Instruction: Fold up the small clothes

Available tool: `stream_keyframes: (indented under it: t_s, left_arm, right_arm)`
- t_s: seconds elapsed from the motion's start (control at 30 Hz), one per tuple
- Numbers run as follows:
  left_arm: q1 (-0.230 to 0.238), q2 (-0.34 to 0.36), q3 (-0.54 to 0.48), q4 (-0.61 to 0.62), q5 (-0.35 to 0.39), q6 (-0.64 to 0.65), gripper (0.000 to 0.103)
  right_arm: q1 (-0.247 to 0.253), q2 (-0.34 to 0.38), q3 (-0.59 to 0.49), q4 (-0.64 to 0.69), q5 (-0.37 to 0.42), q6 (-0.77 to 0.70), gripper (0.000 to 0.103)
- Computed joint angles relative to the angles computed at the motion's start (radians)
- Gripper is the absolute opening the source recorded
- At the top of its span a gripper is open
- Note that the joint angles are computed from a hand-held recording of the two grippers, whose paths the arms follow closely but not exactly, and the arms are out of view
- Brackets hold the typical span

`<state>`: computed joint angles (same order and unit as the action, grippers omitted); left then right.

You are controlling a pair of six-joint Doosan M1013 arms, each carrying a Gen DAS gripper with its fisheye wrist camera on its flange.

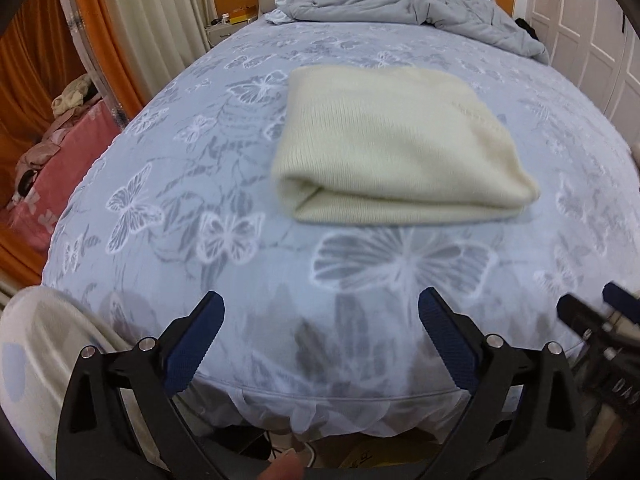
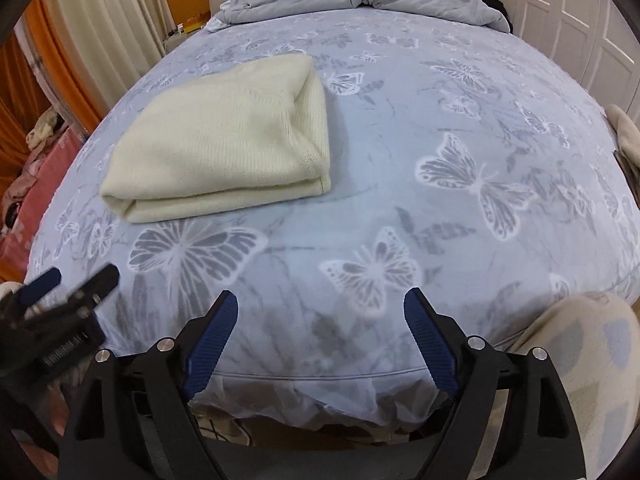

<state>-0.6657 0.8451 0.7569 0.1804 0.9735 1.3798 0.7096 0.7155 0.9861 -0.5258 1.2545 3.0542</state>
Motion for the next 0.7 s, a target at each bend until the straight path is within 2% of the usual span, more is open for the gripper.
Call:
stream_keyframes:
  t_s: [0.2, 0.47, 0.7]
  left_arm:
    - [-0.004, -0.02, 0.045, 0.027, -0.031, -0.024, 0.095]
    - [-0.004, -0.029, 0.062, 0.02, -0.04, -0.03, 0.095]
    - [-0.006, -0.027, 0.062, 0.03, -0.027, -0.033, 0.095]
  right_arm:
    - [0.008, 0.017, -0.024, -0.013, 0.041, 0.0, 0.086]
    - [0.012, 0.014, -0.013, -0.013, 0.007, 0.047, 0.086]
    - [0.023, 0.043, -0.062, -0.034, 0.033, -0.026, 0.086]
